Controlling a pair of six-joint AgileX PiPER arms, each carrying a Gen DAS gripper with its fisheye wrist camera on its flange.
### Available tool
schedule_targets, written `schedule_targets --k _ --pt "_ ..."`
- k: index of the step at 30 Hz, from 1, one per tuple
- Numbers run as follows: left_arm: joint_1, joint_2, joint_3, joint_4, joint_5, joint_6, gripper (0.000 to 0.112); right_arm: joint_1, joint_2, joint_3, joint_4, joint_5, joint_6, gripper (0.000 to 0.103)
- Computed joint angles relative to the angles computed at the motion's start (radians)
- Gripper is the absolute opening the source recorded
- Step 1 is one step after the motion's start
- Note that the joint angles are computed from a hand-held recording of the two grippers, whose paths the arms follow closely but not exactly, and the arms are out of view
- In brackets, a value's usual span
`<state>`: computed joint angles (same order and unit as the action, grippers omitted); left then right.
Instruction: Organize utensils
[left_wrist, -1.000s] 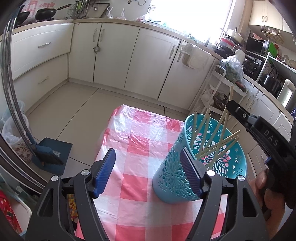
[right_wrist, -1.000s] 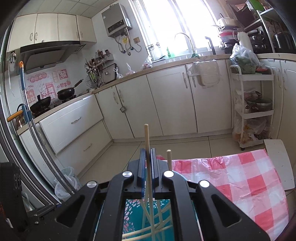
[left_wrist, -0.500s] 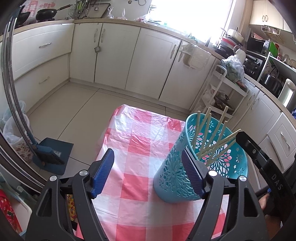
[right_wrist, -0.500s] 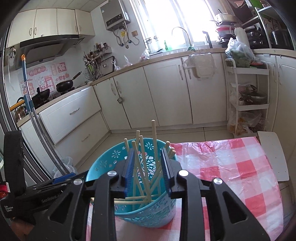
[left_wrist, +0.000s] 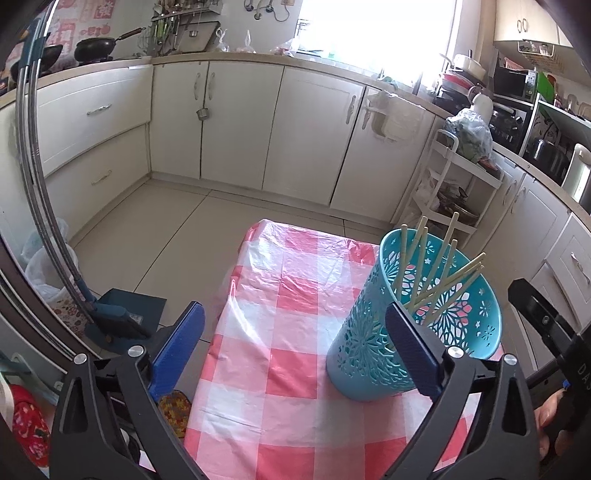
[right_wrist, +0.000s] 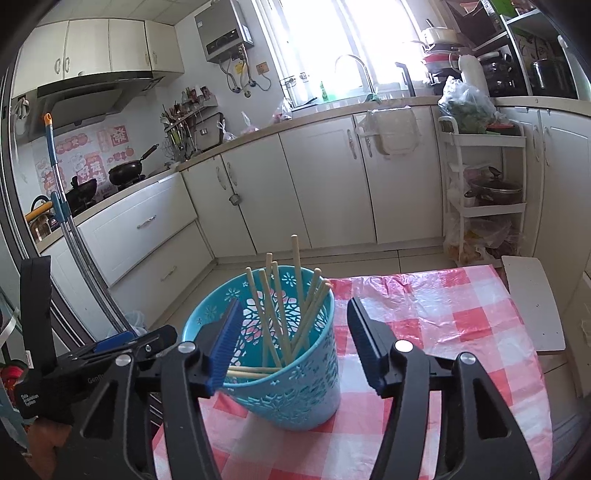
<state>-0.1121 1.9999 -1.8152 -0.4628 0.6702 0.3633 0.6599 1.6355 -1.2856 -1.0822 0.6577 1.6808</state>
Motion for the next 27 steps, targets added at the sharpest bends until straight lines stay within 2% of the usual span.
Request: schedule_targets --k 6,12,18,23,27 --pt "0.028 -0.101 0.075 -0.030 0.044 0.038 0.095 0.050 -0.076 0.053 0.073 0.075 -0.021 0.069" --pt "0.019 -0.233 0.165 0.042 0.068 0.026 0.095 0.109 -0.141 0.077 0.136 0.157 -0.022 0.075" --pt "0.008 -0.379 0.237 0.111 0.100 0.000 0.095 0.213 -0.178 0.025 0.157 0.289 -0.057 0.083" --pt "-0.028 -0.502 0.303 0.258 0.119 -0.056 0.095 0.332 -0.202 -0.017 0.136 0.417 -0.069 0.088" --pt "-0.019 -0.591 0.350 0.277 0.142 -0.081 0.095 0.432 -0.209 -0.051 0.130 0.525 -0.065 0.092"
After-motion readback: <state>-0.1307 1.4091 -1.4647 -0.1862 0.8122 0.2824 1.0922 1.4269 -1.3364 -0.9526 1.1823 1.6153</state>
